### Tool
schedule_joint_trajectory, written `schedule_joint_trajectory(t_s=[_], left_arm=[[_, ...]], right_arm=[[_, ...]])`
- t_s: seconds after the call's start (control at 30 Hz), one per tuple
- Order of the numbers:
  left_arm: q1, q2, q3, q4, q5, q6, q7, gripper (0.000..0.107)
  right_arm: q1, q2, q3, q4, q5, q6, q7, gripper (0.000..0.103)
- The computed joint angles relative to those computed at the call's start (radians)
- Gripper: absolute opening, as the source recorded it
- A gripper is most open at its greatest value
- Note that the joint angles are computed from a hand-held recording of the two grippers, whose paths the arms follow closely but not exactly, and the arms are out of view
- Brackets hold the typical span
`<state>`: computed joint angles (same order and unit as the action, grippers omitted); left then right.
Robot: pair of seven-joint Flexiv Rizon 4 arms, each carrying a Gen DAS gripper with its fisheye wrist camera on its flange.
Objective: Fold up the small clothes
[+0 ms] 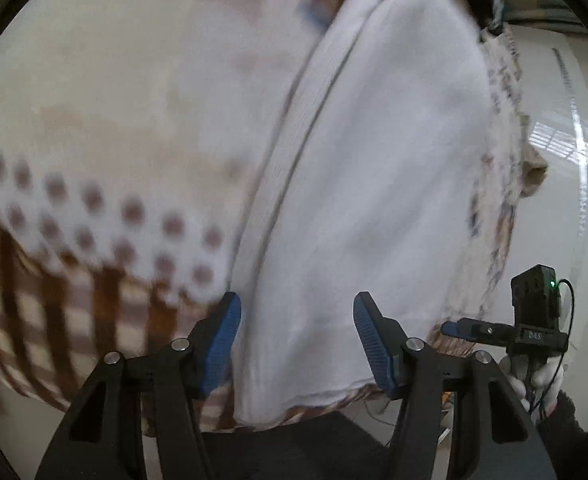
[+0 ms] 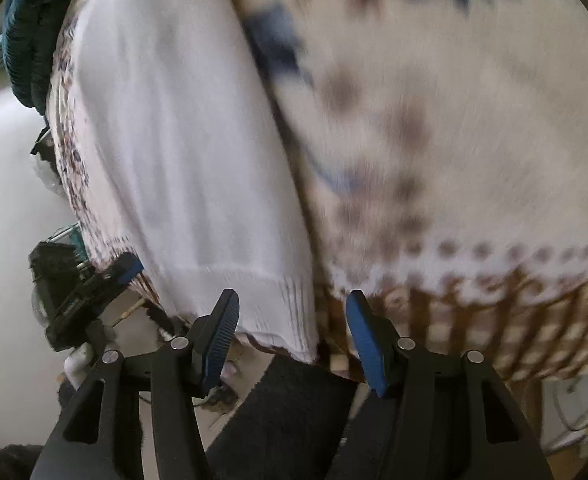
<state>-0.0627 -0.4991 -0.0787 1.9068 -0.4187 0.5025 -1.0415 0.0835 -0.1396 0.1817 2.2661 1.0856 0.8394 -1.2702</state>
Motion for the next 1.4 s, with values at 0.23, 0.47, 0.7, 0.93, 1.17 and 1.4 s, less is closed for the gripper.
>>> schedule_joint_trajectory(t_s=[0.23, 0.47, 0.7, 0.93, 1.17, 1.4], left_arm=[[0.049, -0.006, -0.028, 0.092, -0.159, 0.027, 0.077, 0.069], [0.045, 0.02, -0.037, 0.117, -0.205, -0.016, 0.133, 0.032], [0.048, 0.06, -0.018, 0.138, -0.245, -0.03, 0.111, 0.011], [0.063, 0.107, -0.037, 0.048, -0.389, -0.149, 0.093, 0.01], [-0.085, -0.108, -0.024, -0.293, -0.542, -0.115, 0.032, 0.01], [-0.071, -0.517, -0.256, -0.863, -0.291, -0.039, -0.234, 0.019]], right_arm=[[0.013, -0.11, 0.045, -0.02, 0.286, 0.074, -0.241, 0.058], [0.028, -0.215, 0.054, -0.093, 0.531, 0.131, -0.397, 0.042], [0.087, -0.158, 0.086, -0.115, 0.493, 0.25, -0.312, 0.016], [0.096, 0.02, 0.063, -0.111, 0.316, 0.294, -0.151, 0.015], [0.043, -0.048, -0.028, -0.282, 0.054, 0.311, -0.042, 0.015], [-0.097, -0.329, -0.114, -0.602, -0.167, 0.225, 0.024, 0.016]])
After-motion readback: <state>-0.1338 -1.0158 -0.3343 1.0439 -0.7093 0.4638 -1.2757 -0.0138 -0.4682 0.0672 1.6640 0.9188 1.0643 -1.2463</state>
